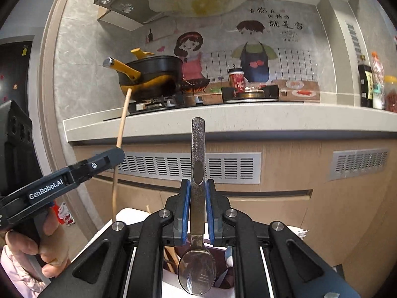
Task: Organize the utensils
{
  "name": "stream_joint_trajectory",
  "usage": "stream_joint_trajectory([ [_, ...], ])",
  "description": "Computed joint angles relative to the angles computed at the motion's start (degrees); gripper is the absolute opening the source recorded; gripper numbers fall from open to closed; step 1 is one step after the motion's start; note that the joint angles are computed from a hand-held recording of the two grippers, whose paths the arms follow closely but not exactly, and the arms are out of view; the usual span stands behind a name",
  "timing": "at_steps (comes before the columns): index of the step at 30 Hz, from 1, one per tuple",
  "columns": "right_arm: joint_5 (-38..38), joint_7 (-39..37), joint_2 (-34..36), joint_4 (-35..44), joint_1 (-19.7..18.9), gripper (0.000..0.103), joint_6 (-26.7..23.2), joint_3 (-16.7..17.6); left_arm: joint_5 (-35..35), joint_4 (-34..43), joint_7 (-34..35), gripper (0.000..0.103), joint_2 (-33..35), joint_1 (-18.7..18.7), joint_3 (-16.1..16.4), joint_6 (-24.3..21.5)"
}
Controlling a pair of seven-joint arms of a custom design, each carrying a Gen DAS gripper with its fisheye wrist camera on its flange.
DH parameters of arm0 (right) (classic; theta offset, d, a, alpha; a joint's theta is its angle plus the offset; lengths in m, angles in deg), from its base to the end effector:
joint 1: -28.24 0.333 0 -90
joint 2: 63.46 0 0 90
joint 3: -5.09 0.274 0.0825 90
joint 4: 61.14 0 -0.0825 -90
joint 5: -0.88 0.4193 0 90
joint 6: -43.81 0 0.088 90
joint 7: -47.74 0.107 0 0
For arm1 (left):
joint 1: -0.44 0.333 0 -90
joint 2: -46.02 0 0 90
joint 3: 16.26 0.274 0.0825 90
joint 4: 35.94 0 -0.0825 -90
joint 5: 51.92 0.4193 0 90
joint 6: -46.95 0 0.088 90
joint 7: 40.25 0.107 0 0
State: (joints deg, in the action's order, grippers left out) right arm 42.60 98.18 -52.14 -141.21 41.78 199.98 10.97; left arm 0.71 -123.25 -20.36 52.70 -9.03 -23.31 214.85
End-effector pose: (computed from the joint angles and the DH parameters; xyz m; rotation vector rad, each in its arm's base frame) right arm 0.6613 0.1979 0.6825 -1.6738 0.9680 -0.5612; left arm 0.6228 -0.2317 0.6799 -1.5396 1.2883 -1.3787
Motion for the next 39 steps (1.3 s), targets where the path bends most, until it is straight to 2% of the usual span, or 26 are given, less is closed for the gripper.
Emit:
stream_joint_trajectory([
  [6,-4.62,3.72,6.25,5.17,0.68,0.011,-0.7,-0.59,-4.93,1.72,3.45,0.006,4.25,0.49,0.02,0.38],
  [10,-8.43,7.36,10.23,8.72,1.12,0.011,-2.19,-1.07,-2.82,2.88,1.07,0.006,6.38,-0.73,1.87,1.04],
  [13,-10.1,8.96,12.55,10.8,1.15,0.011,-2.75,-1.02,-5.68,3.85,2.99,0.006,8.31,-0.35,1.61,0.8],
  [18,-11.74,8.77,13.85,10.38,1.45,0.011,0.18,-0.7,-5.09,4.36,0.76,0.006,10.2,-1.59,3.55,1.5],
  [24,-12.34,8.0,14.86,9.75,1.31,0.011,0.86,-0.29,-6.03,4.28,1.47,0.008,11.76,-1.98,3.5,1.14],
  [27,-12.76,8.65,14.3,9.02,1.19,0.024,-0.6,-0.66,-9.5,3.06,4.07,0.01,11.27,-1.09,2.04,-0.49],
  [28,-12.58,8.78,13.63,8.13,1.02,0.031,-0.7,-0.68,-10.96,2.17,4.85,0.012,10.68,-0.67,1.51,-0.7],
  [30,-12.41,9.68,11.85,5.79,0.85,0.035,-0.63,-1.03,-11.97,-0.12,4.82,0.019,8.68,-0.65,1.38,-1.45],
  [33,-12.25,11.19,7.14,-0.51,0.78,0.037,0.56,-1.69,-11.35,-5.01,2.97,0.04,3.64,-1.29,1.11,-5.38],
  [34,-12.67,12.05,5.4,-2.64,0.9,0.041,0.53,-2.07,-11.84,-6.89,3.12,0.049,1.72,-1.21,0.48,-7.22],
  [36,-11.29,12.04,1.6,-6.9,0.2,0.046,-1.13,-1.89,-12.55,-10.94,3.65,0.052,-2.19,-0.99,-0.78,-9.73],
  [39,-10.64,13.16,-4.79,-14.16,0.06,0.047,-2.32,-2.25,-13.54,-16.46,4.59,0.057,-8.01,-1.0,-2.73,-13.7],
])
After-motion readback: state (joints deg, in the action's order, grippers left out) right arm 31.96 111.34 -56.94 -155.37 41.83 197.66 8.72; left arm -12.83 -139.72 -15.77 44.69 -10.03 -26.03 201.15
